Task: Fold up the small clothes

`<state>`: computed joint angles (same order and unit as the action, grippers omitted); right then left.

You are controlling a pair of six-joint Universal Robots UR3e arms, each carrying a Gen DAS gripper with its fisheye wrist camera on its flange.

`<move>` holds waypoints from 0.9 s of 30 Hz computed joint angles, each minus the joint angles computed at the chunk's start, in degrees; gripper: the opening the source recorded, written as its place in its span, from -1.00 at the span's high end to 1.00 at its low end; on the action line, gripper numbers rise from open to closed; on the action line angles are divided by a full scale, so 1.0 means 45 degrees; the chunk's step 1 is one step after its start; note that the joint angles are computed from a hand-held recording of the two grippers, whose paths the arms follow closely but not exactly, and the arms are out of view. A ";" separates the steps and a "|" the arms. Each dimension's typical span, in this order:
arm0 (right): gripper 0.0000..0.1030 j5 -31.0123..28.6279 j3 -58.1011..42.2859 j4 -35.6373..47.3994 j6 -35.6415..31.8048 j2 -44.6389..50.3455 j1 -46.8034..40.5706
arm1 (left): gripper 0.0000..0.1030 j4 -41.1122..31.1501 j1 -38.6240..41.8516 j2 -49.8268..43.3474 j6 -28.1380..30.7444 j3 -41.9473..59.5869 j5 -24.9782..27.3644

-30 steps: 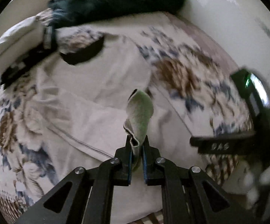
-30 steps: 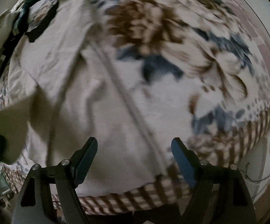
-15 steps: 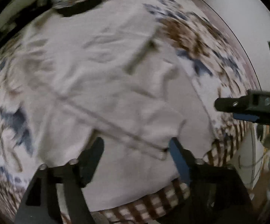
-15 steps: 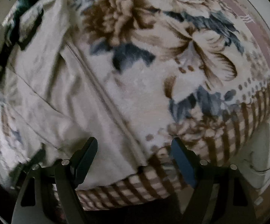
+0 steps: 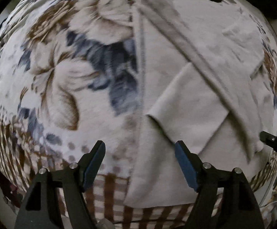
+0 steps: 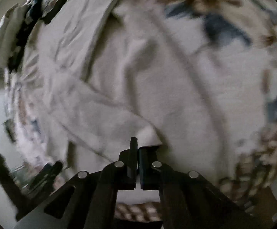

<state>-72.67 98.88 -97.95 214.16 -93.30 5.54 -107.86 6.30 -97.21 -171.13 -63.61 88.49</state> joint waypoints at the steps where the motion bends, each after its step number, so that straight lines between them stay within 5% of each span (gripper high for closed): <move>1: 0.98 -0.0188 -0.0102 0.0332 -0.0205 -0.0140 -0.0068 | -0.43 -0.0123 0.0186 0.0121 0.0015 -0.0058 -0.0030; 6: 0.84 0.0556 -0.0907 0.2839 -0.2567 -0.0373 -0.0957 | -0.43 -0.0704 0.1066 0.0705 0.0191 -0.0485 -0.0576; 9: 0.18 0.0022 -0.1061 0.4394 -0.3282 -0.1905 -0.2332 | -0.43 -0.1254 0.1511 0.1286 0.0828 -0.1011 -0.1246; 14: 0.01 -0.0544 -0.0408 0.6500 -0.4881 -0.3652 -0.5131 | -0.42 -0.1741 0.2140 0.2495 0.1727 -0.2767 -0.2092; 18: -0.02 0.0731 0.0944 0.7789 -0.6980 -0.4179 -0.7346 | -0.40 -0.1750 0.2119 0.2847 0.1855 -0.3836 -0.2723; 20: -0.02 0.0938 0.1319 0.8291 -0.7672 -0.4205 -0.7816 | -0.06 -0.1377 0.1898 0.3140 0.1769 -0.4213 -0.3073; 21: -0.02 0.0956 0.1368 0.8497 -0.7799 -0.4252 -0.7940 | 0.63 -0.1303 0.1756 0.3236 0.1744 -0.4286 -0.3069; 22: 0.12 0.1094 0.1477 0.8364 -0.7580 -0.4382 -0.7817 | 0.90 -0.1550 0.1610 0.3042 0.1704 -0.3848 -0.3041; 23: 0.32 0.1228 0.1430 0.8621 -0.7823 -0.4707 -0.8082 | 0.90 -0.1694 0.1597 0.3209 0.1758 -0.3891 -0.3294; 24: 0.82 0.1355 0.1487 0.8554 -0.7769 -0.4826 -0.7967 | 0.91 -0.1657 0.1574 0.3205 0.1732 -0.3765 -0.3537; 27: 0.86 0.1821 0.0839 0.9392 -0.8143 -0.5064 -0.8334 | 0.92 -0.2978 0.2342 0.3111 0.2033 -0.2961 -0.4180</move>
<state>-64.47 102.66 -55.69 177.52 -116.09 -31.96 -121.26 16.84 -83.21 -161.99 -76.93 69.67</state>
